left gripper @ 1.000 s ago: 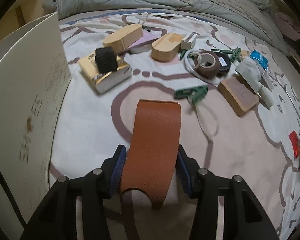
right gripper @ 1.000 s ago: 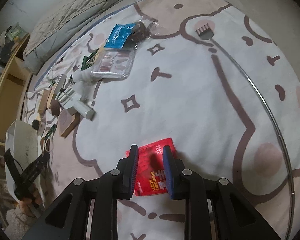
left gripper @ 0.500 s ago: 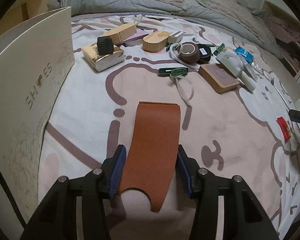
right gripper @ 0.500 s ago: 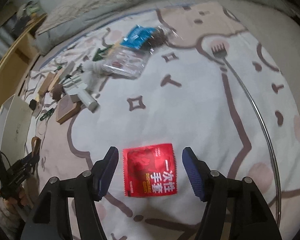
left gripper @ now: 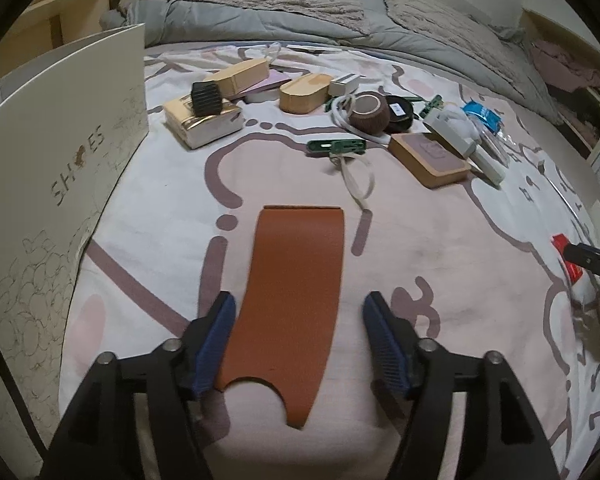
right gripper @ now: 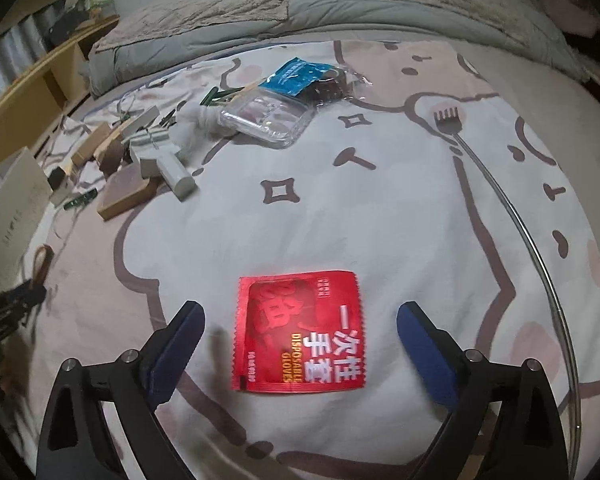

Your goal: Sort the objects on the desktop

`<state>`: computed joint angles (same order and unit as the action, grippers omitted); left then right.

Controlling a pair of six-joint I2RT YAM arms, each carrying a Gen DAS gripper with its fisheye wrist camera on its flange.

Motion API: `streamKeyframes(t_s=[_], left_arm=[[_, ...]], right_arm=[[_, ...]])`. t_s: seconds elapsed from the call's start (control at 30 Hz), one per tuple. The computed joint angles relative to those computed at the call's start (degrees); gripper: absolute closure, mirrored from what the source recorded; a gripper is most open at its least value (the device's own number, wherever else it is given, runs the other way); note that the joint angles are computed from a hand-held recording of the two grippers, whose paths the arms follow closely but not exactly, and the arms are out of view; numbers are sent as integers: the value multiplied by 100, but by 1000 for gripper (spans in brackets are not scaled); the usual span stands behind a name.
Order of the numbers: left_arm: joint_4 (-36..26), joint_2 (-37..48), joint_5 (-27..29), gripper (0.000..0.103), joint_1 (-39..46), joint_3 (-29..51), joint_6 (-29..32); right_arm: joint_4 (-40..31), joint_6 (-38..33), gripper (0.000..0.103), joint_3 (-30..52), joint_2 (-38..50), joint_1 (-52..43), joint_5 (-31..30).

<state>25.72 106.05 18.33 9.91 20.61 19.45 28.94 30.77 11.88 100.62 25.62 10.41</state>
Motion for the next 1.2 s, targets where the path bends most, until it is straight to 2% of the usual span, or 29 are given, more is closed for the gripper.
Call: streamKeyframes(t_s=[0.1,0.2,0.33,0.47,0.63,0.73,1.07,1.2], left_arm=[[176,79,-137,14,-91,-48,-56],[181,121,-153,11,-104,-26,-56],[76,160,-166,0,-151,34,-23],[-43,153,-214,0,-199,83,-24],[-838,-22,-372,0,-270,415,9],[-535,-58,-713,0,-359,330,-60],[-878,333,-499,0,-110,875,192],[-768,392,-386,0,-47,844,262]], right_arm=[[134,131,6,145,392,158,167],[309,120,0,257,759,231,266],[389,94,0,290,910,222,267],[444,106,0,282,961,245,294],[344,105,0,361,1004,253,309],[376,91,0,352,1020,200,231],[371,38,0,358,1016,248,264],[503,31,2,291,1001,263,300]])
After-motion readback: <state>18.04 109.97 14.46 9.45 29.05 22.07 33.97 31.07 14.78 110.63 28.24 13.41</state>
